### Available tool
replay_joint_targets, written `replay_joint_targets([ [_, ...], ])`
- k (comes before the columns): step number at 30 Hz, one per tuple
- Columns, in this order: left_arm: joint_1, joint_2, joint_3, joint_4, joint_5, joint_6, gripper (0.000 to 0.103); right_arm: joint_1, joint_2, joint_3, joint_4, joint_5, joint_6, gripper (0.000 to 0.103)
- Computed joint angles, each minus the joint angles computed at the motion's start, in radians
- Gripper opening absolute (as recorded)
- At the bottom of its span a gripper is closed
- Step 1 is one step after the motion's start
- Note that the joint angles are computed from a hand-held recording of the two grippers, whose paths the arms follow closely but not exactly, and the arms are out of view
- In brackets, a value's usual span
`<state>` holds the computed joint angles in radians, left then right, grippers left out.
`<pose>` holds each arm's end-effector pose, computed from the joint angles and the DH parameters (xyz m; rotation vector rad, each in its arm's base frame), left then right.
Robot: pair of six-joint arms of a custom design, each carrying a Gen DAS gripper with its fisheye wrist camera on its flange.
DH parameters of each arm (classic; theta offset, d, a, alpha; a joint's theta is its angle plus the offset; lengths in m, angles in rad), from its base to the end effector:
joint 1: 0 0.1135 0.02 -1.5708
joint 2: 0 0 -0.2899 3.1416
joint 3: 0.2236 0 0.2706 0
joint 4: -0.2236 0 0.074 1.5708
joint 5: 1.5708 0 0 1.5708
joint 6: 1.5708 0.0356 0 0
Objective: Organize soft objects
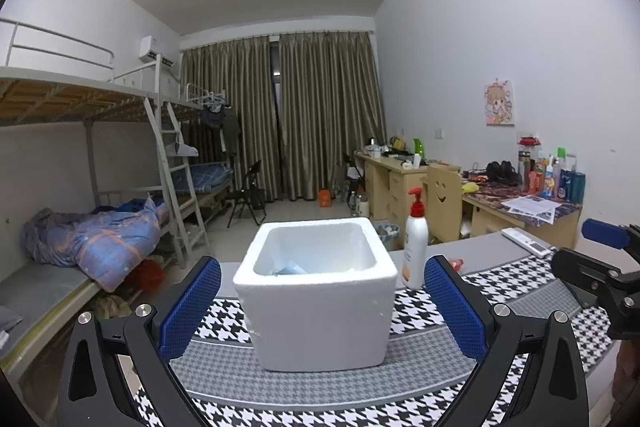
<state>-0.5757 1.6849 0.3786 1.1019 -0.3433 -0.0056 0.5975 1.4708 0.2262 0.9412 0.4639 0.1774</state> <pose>0.2457 -0.1452 0.1407 0.2548 1.7461 -0.1174 0.2020 0.1182 0.1396 -0.0704 1.8413 0.1070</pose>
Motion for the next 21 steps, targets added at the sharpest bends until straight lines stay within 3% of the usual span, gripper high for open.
replay_joint_targets([
  [12,-0.045,0.042,-0.075,0.108,0.004,-0.023,0.102,0.049,0.085,-0.063,0.186,0.065,-0.003,0.102],
  [21,-0.045,0.107,-0.105,0.192,0.009,-0.043,0.102,0.085,0.229,-0.095,0.365,0.101,-0.012,0.102],
])
